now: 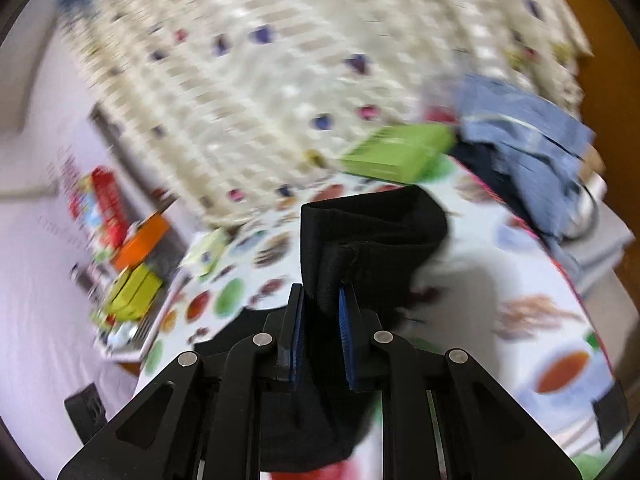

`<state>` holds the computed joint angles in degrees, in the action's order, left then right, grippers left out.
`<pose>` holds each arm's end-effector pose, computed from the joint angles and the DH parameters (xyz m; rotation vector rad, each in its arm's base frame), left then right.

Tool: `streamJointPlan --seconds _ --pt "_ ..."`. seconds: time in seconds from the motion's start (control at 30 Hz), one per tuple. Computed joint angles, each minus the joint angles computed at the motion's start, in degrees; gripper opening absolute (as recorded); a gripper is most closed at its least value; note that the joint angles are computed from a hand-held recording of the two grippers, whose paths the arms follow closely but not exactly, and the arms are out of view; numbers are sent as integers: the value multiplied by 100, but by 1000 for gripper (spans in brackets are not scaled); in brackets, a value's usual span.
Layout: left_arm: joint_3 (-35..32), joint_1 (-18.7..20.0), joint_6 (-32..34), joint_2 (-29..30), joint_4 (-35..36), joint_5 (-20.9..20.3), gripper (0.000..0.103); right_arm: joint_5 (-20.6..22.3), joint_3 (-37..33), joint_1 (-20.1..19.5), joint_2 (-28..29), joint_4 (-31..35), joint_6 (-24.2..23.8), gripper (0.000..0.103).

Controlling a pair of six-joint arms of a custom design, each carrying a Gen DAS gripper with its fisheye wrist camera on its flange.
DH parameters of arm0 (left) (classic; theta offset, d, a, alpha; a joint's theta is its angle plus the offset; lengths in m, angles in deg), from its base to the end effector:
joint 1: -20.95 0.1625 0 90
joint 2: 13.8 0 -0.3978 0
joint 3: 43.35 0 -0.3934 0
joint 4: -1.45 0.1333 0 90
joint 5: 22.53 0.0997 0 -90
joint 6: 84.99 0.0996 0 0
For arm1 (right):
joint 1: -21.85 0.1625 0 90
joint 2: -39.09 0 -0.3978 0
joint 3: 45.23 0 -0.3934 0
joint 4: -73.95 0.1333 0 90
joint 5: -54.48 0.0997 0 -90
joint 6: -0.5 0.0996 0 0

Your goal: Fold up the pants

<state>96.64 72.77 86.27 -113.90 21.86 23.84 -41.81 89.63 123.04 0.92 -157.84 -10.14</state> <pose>0.0468 -0.2673 0.1898 0.3730 2.4483 -0.9914 0.1991 -0.3759 0.0184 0.4692 -2.7716 1.1677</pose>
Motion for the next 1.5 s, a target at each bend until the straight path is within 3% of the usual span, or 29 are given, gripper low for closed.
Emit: streamJointPlan --seconds 0.13,0.33,0.5,0.7,0.8,0.9,0.97,1.1,1.17,1.27,1.33,1.43,1.47,1.5 --pt "31 178 -22 -602 154 -210 56 119 -397 560 149 660 -413 17" --pt "-63 798 185 -1096 202 -239 56 428 -865 1082 556 1685 -843 17" --pt "-39 1117 259 -1427 270 -241 56 483 -1253 1243 979 2651 -1126 17" --pt "14 1233 227 -1757 413 -342 56 112 -1574 1332 1323 3709 -1435 24" --pt "-10 1316 318 -1879 410 -326 56 354 -1556 1235 1261 4242 -1613 27" --pt "-33 1291 344 -1995 456 -336 56 725 -1145 1159 957 4088 -2010 30" --pt "-36 1223 354 -2054 491 -338 56 793 -891 1073 807 3617 -2048 30" --pt "-203 1363 573 -1710 308 1 56 455 -614 674 800 2226 -1581 30" --pt "-262 1363 632 -1500 227 129 56 132 -607 475 805 1912 -1366 36" --pt "-435 1507 762 -958 70 356 56 -317 -665 222 779 2059 -970 41" --pt "-542 1592 618 -584 83 320 56 -278 -698 65 750 2403 -872 41" --pt "-416 1505 613 -676 16 272 56 -117 -727 0 720 2747 -936 41" --pt "-339 1399 636 -731 4 183 51 -43 -696 -21 715 2766 -967 41" --pt "-278 1341 672 -782 -16 166 48 -56 -739 19 749 2774 -942 32"
